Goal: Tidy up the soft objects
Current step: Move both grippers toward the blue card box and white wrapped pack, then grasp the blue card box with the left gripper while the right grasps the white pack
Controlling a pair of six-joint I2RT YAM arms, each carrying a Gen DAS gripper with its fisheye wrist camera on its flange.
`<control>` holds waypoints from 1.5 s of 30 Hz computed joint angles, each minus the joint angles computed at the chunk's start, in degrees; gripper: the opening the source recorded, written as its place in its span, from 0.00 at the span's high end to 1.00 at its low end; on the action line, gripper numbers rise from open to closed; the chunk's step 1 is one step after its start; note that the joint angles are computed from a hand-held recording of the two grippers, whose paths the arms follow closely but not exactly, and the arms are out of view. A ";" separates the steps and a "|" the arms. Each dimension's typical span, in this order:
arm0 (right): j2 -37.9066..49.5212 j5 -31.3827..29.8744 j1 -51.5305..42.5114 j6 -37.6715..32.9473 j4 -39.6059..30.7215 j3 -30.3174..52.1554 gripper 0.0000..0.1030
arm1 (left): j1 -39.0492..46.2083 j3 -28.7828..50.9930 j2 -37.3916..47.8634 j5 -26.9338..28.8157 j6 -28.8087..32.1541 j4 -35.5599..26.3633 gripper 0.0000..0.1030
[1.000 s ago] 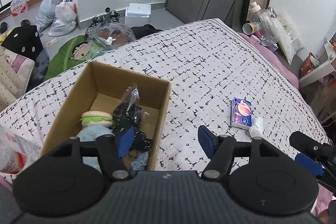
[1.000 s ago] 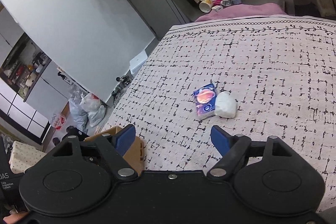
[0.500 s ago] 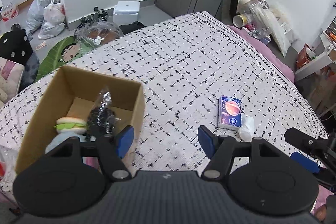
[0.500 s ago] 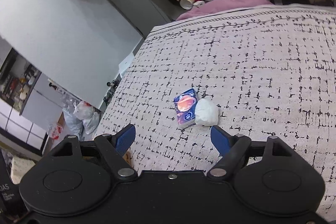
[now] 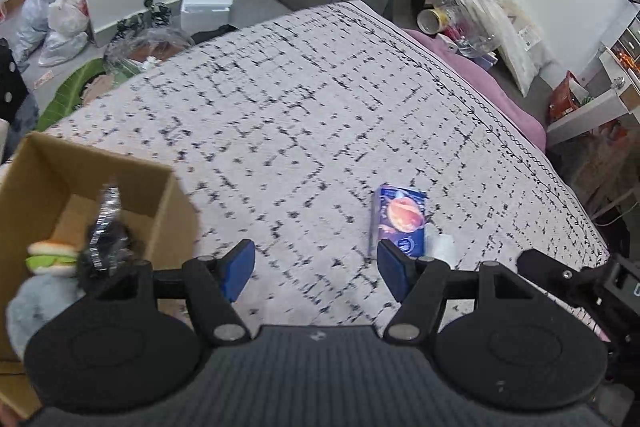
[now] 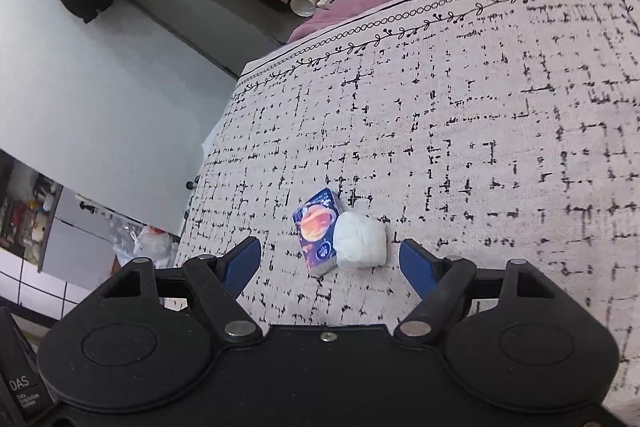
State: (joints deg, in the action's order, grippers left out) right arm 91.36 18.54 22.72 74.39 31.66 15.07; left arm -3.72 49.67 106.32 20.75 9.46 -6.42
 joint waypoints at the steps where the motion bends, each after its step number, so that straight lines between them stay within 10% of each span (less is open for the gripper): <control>1: 1.36 -0.57 -0.72 -0.45 0.92 0.46 0.26 | -0.62 0.40 0.75 0.02 -0.35 0.28 0.36; 21: 24.17 -13.58 -11.01 -4.28 5.93 12.31 0.35 | -7.93 10.27 15.02 -3.17 -6.42 2.80 0.36; 24: 25.96 -13.67 -10.99 -4.09 5.67 13.48 0.58 | -9.15 11.60 16.61 -3.55 -7.28 3.29 0.36; 45: 27.04 -14.03 -15.84 0.92 15.29 7.81 0.58 | -15.49 13.75 20.63 -5.95 -12.68 4.23 0.36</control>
